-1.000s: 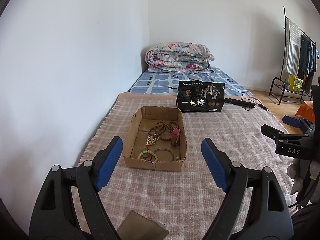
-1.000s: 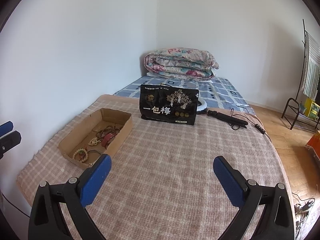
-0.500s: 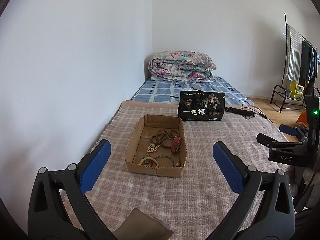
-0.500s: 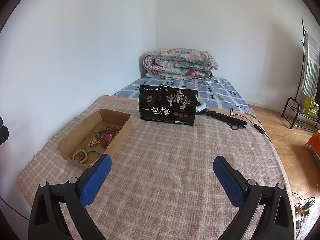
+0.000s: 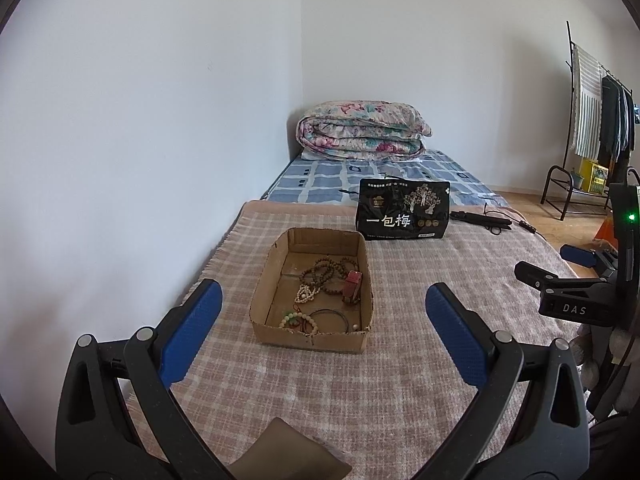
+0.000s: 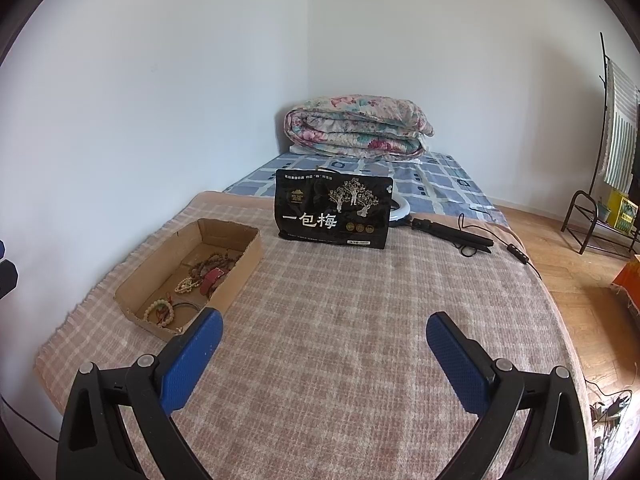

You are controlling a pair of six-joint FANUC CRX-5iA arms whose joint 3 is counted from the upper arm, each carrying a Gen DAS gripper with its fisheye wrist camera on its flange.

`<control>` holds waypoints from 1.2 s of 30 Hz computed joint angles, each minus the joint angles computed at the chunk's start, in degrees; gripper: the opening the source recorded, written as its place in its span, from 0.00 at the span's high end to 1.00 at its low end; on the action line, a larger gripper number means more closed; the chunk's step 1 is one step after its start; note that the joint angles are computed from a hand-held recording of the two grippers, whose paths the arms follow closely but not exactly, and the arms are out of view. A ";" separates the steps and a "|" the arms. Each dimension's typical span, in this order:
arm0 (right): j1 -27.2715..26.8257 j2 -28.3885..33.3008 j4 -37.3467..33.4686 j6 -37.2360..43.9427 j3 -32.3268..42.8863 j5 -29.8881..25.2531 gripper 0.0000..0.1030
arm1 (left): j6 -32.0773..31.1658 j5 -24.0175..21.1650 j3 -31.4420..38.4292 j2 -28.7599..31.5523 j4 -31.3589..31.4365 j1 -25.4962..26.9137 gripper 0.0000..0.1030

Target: Organize jewelry

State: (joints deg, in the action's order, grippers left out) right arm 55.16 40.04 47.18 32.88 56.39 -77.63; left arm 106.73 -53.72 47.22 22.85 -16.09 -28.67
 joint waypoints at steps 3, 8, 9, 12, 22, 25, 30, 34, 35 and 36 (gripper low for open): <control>0.00 0.03 0.00 0.03 0.05 -0.06 0.00 | -0.33 -0.25 0.09 0.03 0.22 0.12 0.00; -0.03 0.17 -0.23 -0.11 0.28 -0.17 0.00 | -0.43 -0.26 0.10 0.07 0.11 0.15 0.00; -0.04 0.17 -0.22 -0.05 0.28 -0.17 0.00 | -0.49 -0.28 0.11 0.07 -0.01 0.14 0.00; -0.05 0.10 -0.22 -0.08 0.16 -0.09 0.00 | -0.75 -0.21 -0.11 -0.05 0.31 0.34 0.00; -0.09 0.59 -0.38 -0.35 0.85 -0.38 0.00 | -0.53 -0.52 0.21 0.07 0.04 0.12 0.00; -0.11 0.46 -0.41 -0.40 0.66 -0.32 0.00 | -0.61 -0.48 0.19 0.20 0.13 0.11 0.00; -0.12 0.44 -0.49 -0.35 0.69 -0.33 0.00 | -0.49 -0.45 0.09 0.22 -0.08 0.04 0.00; -0.15 0.42 -0.58 -0.32 0.68 -0.31 0.00 | -0.51 -0.35 0.05 0.19 -0.11 0.04 0.00; -0.16 0.42 -0.57 -0.42 0.61 -0.35 0.00 | -0.49 -0.41 0.19 0.27 -0.19 -0.01 0.00; -0.14 0.54 -0.59 -0.39 0.81 -0.45 0.00 | -0.45 -0.31 0.02 0.19 -0.30 -0.01 0.00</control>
